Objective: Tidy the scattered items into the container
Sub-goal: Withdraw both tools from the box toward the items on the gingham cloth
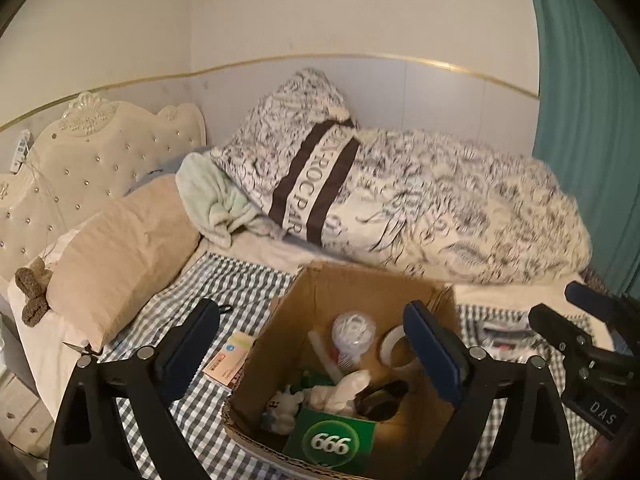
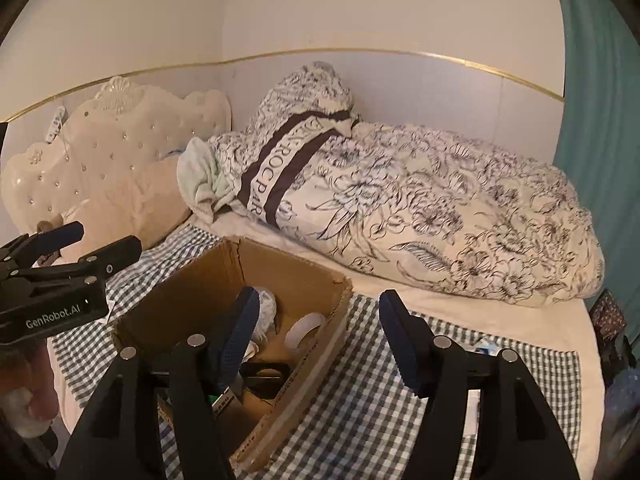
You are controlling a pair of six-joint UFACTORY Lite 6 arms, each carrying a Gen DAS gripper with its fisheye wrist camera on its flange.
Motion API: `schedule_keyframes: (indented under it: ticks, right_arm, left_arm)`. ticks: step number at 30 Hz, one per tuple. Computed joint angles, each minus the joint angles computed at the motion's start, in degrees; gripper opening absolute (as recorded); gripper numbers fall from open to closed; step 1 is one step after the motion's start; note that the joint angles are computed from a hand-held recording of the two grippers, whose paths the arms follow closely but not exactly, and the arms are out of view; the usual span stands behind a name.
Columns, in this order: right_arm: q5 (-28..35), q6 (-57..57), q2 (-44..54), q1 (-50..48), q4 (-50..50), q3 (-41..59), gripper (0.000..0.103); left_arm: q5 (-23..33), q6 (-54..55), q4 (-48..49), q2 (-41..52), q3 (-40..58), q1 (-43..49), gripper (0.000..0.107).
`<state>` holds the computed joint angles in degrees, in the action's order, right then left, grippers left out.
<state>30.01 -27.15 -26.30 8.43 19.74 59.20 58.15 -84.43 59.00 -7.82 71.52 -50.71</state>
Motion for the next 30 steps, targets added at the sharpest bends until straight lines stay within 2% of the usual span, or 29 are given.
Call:
schedule_keyframes:
  ticks: [1,6,12,17,25,30]
  right_arm:
    - [0.78,-0.8,-0.91,-0.69,0.65,0.19,0.063]
    - [4.26,-5.09,-4.97,-4.52,4.69,1.05,0.076]
    - [8.88,-13.67,-10.16,-11.72,13.23,1.35,0.094]
    - [13.14,-21.31,-14.08,-19.32,20.75,1.51,0.103]
    - [24.45,-34.4,-15.81,-36.82,32.87,2.71,0.103]
    - [34.65,-41.96,-15.5,-50.44,40.07,2.92,0.103]
  left_arm:
    - [0.72,-0.32,0.14,-0.08,0.59,-0.91,0.098]
    - [4.74,-0.71,1.97,0.77,3.65,-5.62,0.103]
    - [9.32,-2.04,5.11,2.73,7.48,-11.5,0.103]
    - [12.16,-3.22,5.74,4.79,10.62,-14.5,0.103]
    - [14.95,-4.46,6.83,8.67,15.6,-18.45,0.103]
    - [16.25,-3.94,7.15,11.69,19.11,-20.0,0.103]
